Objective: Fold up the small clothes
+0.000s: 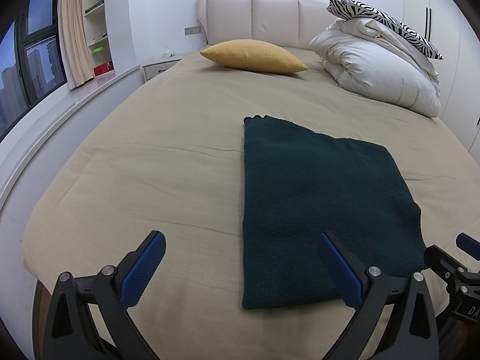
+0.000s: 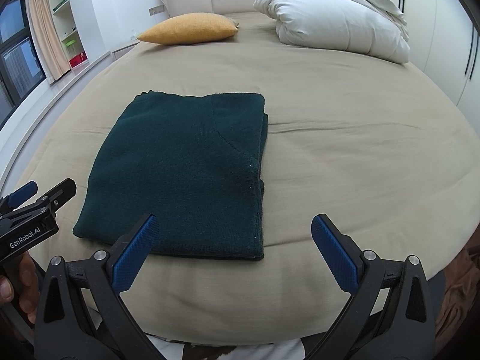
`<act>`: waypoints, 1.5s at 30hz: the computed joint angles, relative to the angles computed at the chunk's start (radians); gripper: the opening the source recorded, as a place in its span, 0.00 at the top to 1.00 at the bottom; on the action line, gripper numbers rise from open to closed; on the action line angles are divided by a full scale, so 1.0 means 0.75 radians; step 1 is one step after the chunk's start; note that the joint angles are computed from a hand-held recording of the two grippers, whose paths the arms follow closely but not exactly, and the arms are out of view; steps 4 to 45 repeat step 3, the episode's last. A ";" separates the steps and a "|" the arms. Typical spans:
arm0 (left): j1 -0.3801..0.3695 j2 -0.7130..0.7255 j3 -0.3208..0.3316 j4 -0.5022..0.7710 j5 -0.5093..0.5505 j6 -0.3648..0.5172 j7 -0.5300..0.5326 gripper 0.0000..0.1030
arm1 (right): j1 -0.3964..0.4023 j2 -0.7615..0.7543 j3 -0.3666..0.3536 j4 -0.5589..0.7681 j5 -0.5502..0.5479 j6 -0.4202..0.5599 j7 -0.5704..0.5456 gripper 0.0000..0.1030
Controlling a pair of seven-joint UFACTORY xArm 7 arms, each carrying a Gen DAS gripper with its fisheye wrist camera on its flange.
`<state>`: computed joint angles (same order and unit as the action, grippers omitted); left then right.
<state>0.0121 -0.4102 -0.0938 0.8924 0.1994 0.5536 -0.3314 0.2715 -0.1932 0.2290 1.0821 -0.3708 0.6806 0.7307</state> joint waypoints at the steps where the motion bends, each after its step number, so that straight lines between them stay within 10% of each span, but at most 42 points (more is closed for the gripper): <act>1: 0.001 -0.002 -0.005 -0.001 0.005 0.000 -0.004 0.00 | 0.001 0.000 -0.001 0.000 0.003 0.000 -0.002 0.00; 45: 0.006 -0.005 -0.015 -0.005 0.017 0.003 -0.020 0.00 | 0.000 0.003 -0.002 0.003 0.004 -0.001 -0.004 0.00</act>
